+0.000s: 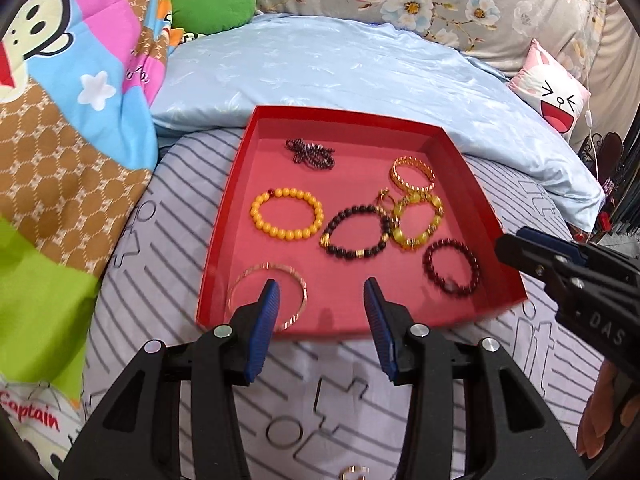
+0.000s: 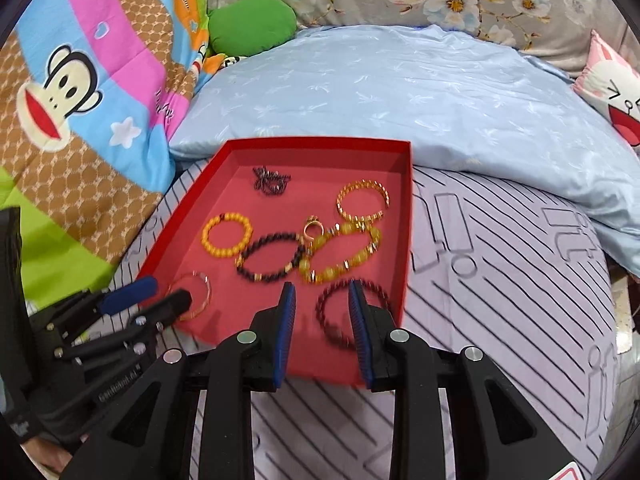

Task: Organize jewelry
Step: 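Lift both open tools out of the tray toward the remaining rings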

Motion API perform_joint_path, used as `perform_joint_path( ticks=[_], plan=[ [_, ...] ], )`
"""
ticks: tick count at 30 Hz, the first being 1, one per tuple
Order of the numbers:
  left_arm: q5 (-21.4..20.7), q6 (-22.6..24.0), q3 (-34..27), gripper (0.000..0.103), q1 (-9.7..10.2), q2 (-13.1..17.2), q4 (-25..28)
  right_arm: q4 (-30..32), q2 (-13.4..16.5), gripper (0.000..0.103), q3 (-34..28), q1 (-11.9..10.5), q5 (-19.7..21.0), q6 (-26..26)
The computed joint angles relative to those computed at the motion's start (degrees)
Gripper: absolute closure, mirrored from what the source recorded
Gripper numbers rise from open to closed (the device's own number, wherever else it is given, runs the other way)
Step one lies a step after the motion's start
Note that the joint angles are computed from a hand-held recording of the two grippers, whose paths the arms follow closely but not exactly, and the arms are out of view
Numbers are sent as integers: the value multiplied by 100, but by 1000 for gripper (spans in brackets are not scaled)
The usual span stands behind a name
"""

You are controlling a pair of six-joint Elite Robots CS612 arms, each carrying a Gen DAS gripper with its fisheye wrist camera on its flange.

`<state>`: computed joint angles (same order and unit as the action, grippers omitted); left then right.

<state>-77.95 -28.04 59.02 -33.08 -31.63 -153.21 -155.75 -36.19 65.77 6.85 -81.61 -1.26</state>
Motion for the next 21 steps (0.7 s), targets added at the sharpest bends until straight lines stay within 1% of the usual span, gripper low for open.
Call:
perform_joint_path(
  ticks=[6,10,15,17,21],
  plan=[
    [50,-35,426,61,-84,-213,-113,-171,-279,76,559,20,-66,-99],
    [220,2,736,61,-174,-352,-209,-261,-438,76,917,51,-163,-219],
    [181,-75,1095,61,-238,-504,-270,-473,-613,76,1353,58,-226,-246],
    [151,-119,1212,61,-254,-550,-265,-475,-671,76,1495,41,-154,-188],
    [129,-197,1484,61,-294,-653,-330,-462,-770,76,1784,34,-134,-180]
  ],
)
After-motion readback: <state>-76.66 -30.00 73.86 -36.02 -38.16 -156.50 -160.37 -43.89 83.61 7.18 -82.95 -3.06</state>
